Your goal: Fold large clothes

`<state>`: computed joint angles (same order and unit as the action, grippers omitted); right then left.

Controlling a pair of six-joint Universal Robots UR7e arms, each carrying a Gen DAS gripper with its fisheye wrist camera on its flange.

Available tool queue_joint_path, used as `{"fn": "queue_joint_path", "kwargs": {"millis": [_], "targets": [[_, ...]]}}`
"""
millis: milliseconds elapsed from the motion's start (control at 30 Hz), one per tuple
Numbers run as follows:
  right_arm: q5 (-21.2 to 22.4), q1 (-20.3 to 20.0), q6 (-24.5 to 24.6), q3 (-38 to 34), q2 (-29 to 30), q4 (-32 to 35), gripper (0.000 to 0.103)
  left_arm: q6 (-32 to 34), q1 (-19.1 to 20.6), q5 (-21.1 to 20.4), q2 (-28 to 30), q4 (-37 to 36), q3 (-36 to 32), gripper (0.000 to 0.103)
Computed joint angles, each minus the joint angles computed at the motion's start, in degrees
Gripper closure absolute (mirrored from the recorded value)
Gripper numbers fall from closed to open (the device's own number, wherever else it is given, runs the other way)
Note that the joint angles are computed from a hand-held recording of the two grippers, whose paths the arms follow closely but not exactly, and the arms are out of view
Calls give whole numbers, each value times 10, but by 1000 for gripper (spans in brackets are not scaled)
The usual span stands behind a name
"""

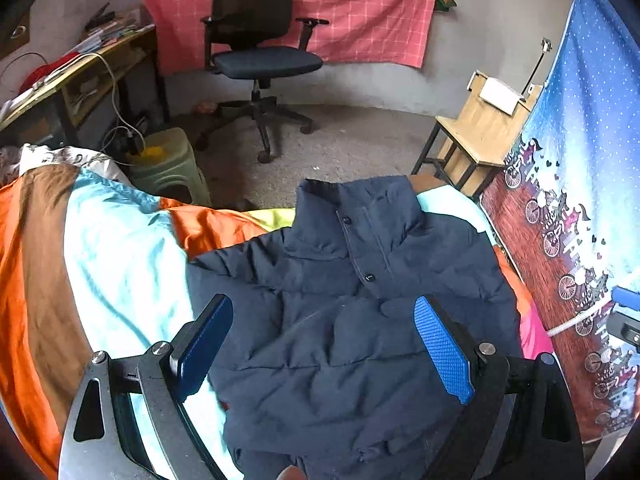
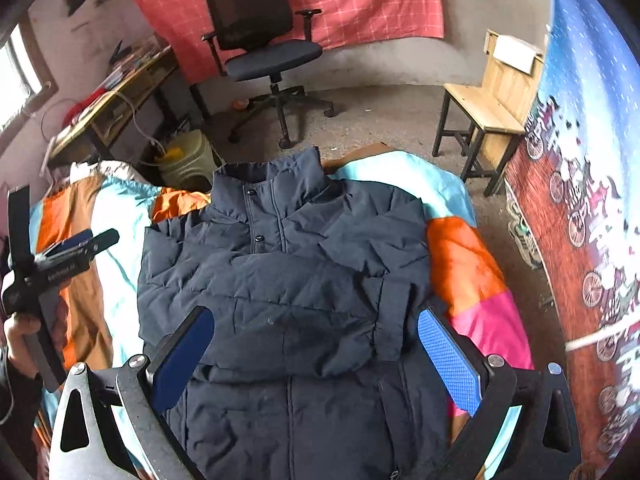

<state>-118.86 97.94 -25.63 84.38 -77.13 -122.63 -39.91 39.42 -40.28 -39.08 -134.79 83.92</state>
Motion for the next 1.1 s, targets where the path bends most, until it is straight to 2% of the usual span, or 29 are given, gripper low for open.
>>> {"fn": "queue_joint_path", "kwargs": {"millis": [167, 233, 333, 400, 467, 600, 733, 800, 867, 1000, 1067, 1100], "targets": [[46, -16, -39, -5, 36, -62, 0, -6, 7, 46, 25, 50, -49, 14], [62, -27, -64, -7, 61, -109, 0, -28, 16, 68, 39, 78, -72, 14], [74, -43, -112, -13, 106, -194, 0, -50, 32, 95, 57, 75, -93, 14], [98, -57, -150, -18, 137, -255, 0, -56, 43, 99, 66, 63, -101, 14], [125, -72, -166, -26, 158, -283, 0, -59, 58, 96, 86, 73, -134, 14], [146, -94, -166, -86, 218, -255, 0, -80, 84, 93, 139, 132, -229, 14], [161, -107, -139, -136, 269, -281, 0, -109, 102, 127, 217, 262, -362, 14], [190, -112, -122, -167, 292, -262, 0, -105, 109, 138, 239, 275, -392, 14], [201, -111, -119, -202, 316, -234, 1, -104, 117, 136, 256, 283, -418, 14], [218, -110, -90, -274, 360, -183, 11, -184, 133, 146, 297, 387, -507, 14], [222, -110, -71, -313, 384, -166, 22, -195, 139, 150, 311, 387, -529, 16], [226, -111, -59, -327, 393, -160, 24, -201, 142, 154, 323, 402, -553, 17]]}}
